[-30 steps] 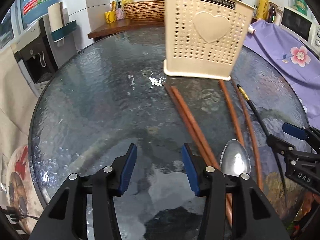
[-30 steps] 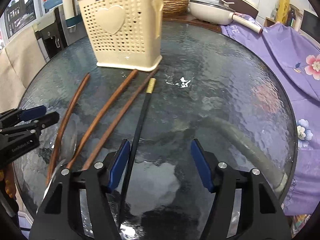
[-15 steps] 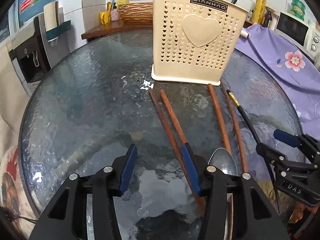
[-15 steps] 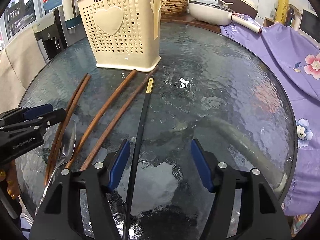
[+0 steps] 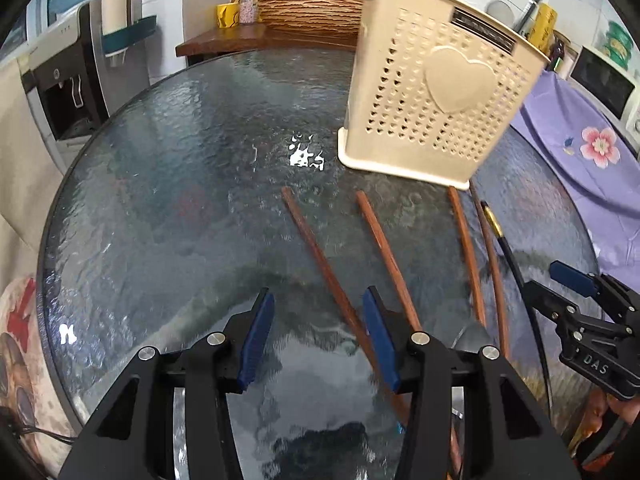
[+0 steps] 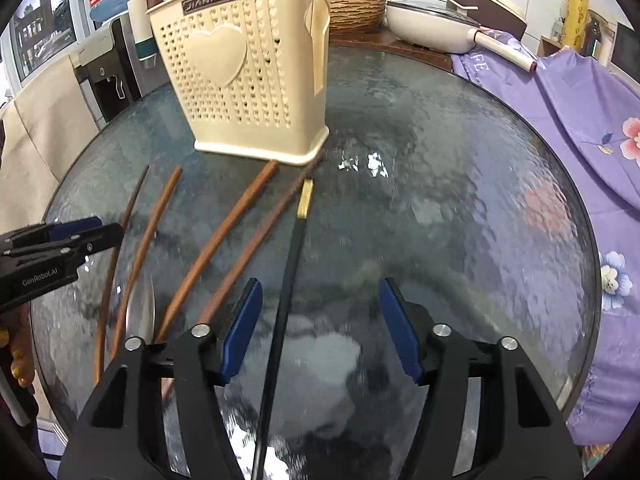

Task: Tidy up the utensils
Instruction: 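Move left tool onto a wooden chopstick while right tool closes on a gold-tipped black chopstick, then lift both held chopsticks upright and carry them above the cream holder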

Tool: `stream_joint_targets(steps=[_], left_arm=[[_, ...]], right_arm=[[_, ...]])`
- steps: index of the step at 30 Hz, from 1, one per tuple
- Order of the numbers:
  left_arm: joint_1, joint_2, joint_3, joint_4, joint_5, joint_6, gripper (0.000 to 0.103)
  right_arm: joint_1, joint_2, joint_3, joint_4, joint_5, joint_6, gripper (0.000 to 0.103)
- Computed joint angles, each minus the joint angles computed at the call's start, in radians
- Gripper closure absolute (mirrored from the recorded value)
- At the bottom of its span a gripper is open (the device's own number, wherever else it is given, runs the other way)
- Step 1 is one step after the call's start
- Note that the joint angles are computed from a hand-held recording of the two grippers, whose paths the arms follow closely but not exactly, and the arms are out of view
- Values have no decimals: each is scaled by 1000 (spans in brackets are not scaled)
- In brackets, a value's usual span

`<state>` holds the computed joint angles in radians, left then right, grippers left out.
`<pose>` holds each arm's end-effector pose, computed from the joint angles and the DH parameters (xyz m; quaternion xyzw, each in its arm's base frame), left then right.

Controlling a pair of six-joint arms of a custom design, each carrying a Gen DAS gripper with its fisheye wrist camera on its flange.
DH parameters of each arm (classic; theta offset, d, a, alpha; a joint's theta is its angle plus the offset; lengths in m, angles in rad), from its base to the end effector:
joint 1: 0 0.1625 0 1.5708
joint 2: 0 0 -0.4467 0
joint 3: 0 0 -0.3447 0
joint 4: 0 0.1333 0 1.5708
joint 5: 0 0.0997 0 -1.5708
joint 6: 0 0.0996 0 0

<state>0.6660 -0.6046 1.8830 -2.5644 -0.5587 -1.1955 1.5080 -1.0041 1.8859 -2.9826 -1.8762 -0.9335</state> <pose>-0.2961 -0.5096 0.0077 -0.0573 0.8666 -0.3545 0.3464 0.0659 -0.5983 0.2417 0.3661 -0.8817 0.1573 0.2526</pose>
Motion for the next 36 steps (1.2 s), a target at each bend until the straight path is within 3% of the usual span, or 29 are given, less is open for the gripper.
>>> stream_joint_targets(steps=[5,10,17,21,27,36], left_arm=[[32,-6,-36,22,-3,28,59],[60,-9,-77,47,-14,60,71],[85,6,-156,155,-5,83,84],[91,9,-167,152,-11,104,94],[95,20,-180,135,-13,137,95],[81,16,-149,31,-11,150,97]], right_arm=[[22,60,-74,51,-32,31,57],[41,106,-117,41,-57,39,63],[59,149,-164,32,-82,37,78],[62,156,-177,47,-78,22,88],[59,151,-169,45,-67,9,93],[33,98,-134,52,33,20,94]])
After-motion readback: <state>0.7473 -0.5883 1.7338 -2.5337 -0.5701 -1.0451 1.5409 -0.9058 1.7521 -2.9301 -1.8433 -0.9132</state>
